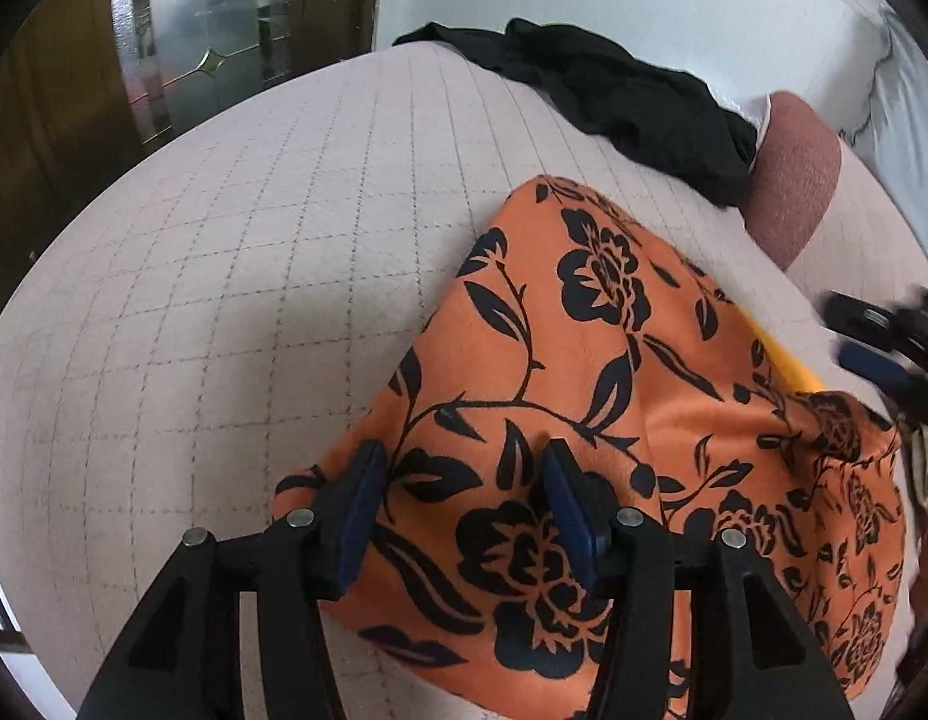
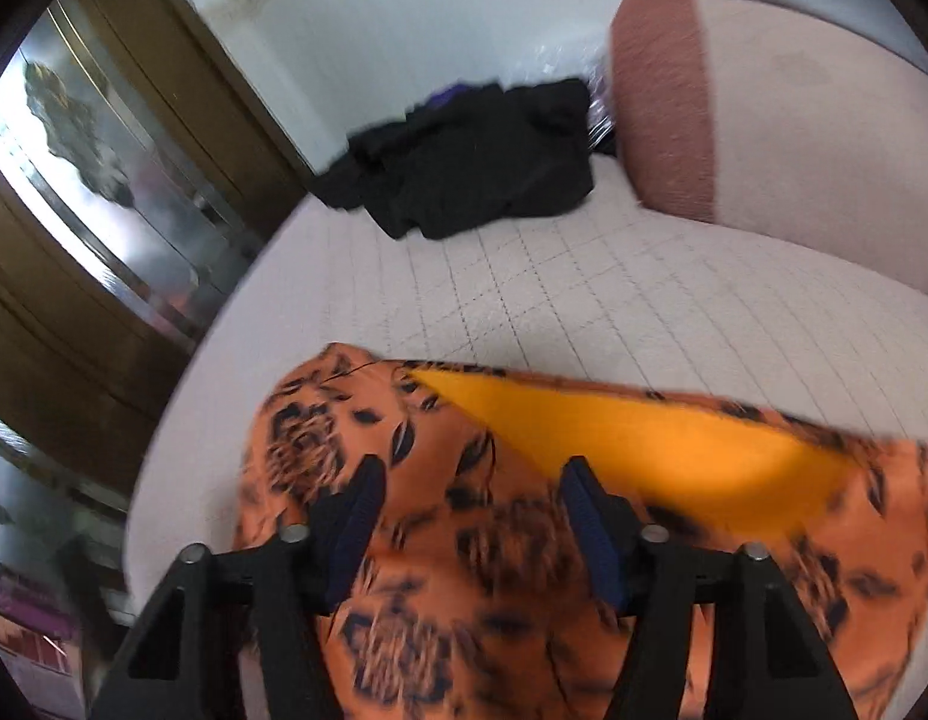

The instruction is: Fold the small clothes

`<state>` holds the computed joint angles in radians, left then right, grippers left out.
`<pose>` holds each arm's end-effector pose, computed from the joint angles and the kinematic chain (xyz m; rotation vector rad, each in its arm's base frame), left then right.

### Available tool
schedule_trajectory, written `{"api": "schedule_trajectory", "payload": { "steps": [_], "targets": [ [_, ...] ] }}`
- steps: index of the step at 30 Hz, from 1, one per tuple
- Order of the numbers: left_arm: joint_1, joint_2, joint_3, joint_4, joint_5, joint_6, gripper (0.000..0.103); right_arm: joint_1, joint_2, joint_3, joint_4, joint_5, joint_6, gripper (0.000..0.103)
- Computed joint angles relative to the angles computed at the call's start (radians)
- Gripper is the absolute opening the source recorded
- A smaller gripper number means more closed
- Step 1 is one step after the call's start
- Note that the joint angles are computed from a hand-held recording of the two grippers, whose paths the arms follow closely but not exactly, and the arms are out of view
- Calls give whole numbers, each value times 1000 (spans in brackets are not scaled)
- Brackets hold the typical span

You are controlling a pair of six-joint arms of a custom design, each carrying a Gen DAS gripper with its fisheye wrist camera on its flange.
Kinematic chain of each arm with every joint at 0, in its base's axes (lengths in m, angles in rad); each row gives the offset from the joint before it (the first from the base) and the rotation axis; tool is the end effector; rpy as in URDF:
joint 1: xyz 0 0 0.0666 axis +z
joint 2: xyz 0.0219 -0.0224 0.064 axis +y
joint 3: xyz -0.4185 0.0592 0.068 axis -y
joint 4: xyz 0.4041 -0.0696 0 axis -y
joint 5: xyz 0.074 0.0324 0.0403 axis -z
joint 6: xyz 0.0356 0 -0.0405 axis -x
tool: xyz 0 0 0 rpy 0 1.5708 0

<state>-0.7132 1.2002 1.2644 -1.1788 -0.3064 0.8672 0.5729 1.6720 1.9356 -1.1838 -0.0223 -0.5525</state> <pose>0.2974 -0.2436 0.4743 -0.2933 2.5889 -0.1465 0.4941 0.3192 0.5581 -0.0357 2.5601 0.4848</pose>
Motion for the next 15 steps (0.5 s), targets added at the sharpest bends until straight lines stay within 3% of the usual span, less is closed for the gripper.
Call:
{"api": "schedule_trajectory", "payload": {
  "steps": [2,6,9,13,15],
  "targets": [
    [19,5,4,8,28,-8,54,-18,80,76,-53,-29,17,48],
    [49,22,17,14,61,-58,54,-44,183,168,-117,-117,38,48],
    [77,15,17,13,93,-86,55,-54,194,160,-135,-191,58,48],
    [103,-6,5,17,131,-62,55,-59,188,148,-143,-283,95,48],
    [101,0,8,12,127,-68,55,-51,198,174,-183,-277,136,45]
  ]
}}
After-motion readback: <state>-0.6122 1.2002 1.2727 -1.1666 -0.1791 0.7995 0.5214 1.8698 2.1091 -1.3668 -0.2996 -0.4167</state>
